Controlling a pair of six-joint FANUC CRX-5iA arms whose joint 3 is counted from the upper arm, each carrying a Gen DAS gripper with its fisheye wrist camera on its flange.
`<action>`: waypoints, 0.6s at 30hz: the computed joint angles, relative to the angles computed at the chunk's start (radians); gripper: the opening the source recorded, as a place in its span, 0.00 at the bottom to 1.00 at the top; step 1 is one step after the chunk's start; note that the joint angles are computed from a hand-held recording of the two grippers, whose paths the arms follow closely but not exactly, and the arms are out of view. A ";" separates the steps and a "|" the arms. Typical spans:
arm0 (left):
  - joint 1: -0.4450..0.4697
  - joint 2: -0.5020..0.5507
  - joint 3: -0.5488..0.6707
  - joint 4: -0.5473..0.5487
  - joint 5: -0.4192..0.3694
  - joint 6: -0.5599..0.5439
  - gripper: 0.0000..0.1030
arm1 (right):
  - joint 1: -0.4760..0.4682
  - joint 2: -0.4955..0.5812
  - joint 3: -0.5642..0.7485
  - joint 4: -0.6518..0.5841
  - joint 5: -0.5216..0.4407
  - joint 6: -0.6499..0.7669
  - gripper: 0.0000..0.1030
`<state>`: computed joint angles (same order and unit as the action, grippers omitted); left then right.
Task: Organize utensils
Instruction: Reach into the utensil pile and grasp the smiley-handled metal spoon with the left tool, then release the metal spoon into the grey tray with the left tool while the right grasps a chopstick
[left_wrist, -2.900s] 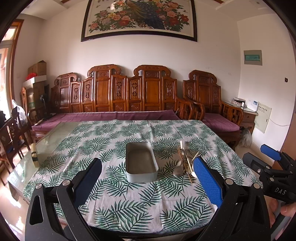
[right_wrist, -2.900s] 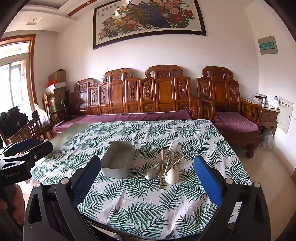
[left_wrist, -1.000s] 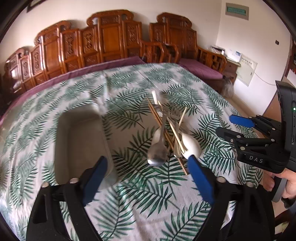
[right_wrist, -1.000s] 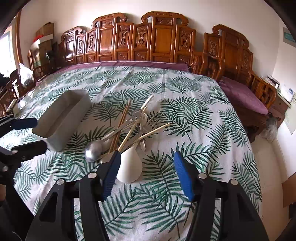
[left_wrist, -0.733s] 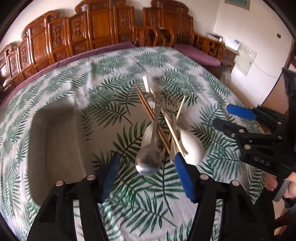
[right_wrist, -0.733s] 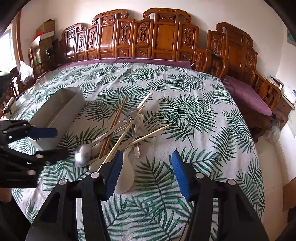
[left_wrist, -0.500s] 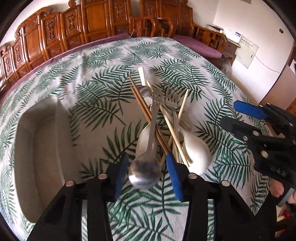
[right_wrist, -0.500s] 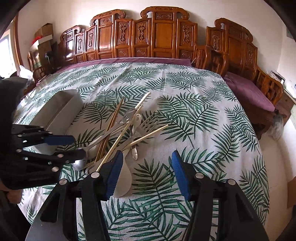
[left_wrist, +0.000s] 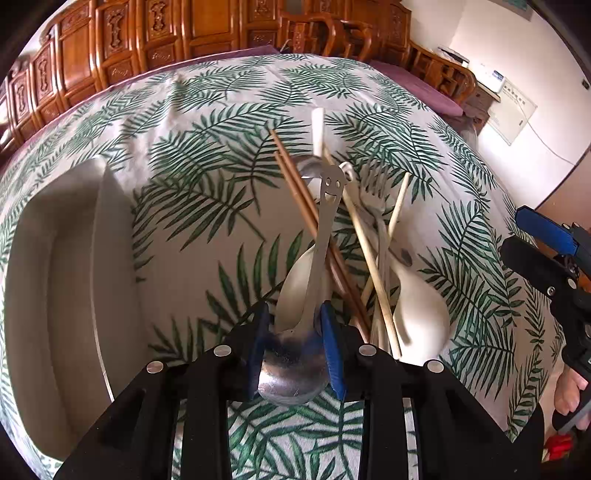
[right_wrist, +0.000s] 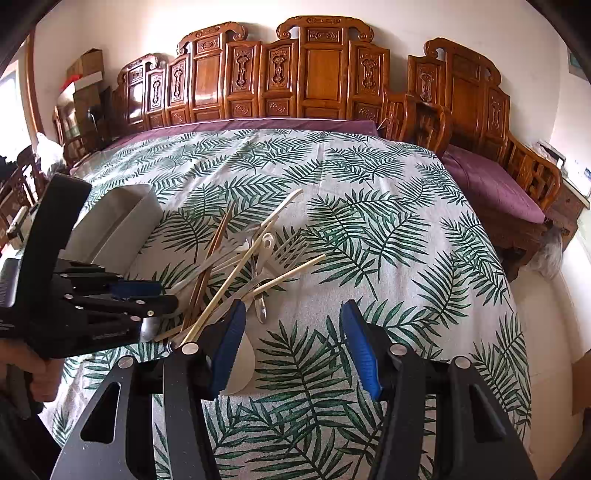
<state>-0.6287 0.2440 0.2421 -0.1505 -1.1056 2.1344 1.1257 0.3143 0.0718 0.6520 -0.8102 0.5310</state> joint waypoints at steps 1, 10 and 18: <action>-0.002 -0.003 -0.001 -0.005 -0.007 0.003 0.26 | 0.001 0.000 0.000 0.002 -0.002 0.001 0.55; -0.011 -0.002 0.012 -0.044 -0.070 0.023 0.06 | 0.008 0.005 0.003 0.009 -0.008 0.015 0.55; -0.024 0.048 0.084 -0.078 -0.139 -0.010 0.06 | 0.012 0.010 0.007 0.005 -0.016 0.025 0.55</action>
<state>-0.6525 0.2924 0.3264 -0.2284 -1.2444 2.1244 1.1379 0.3239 0.0790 0.6575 -0.8266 0.5562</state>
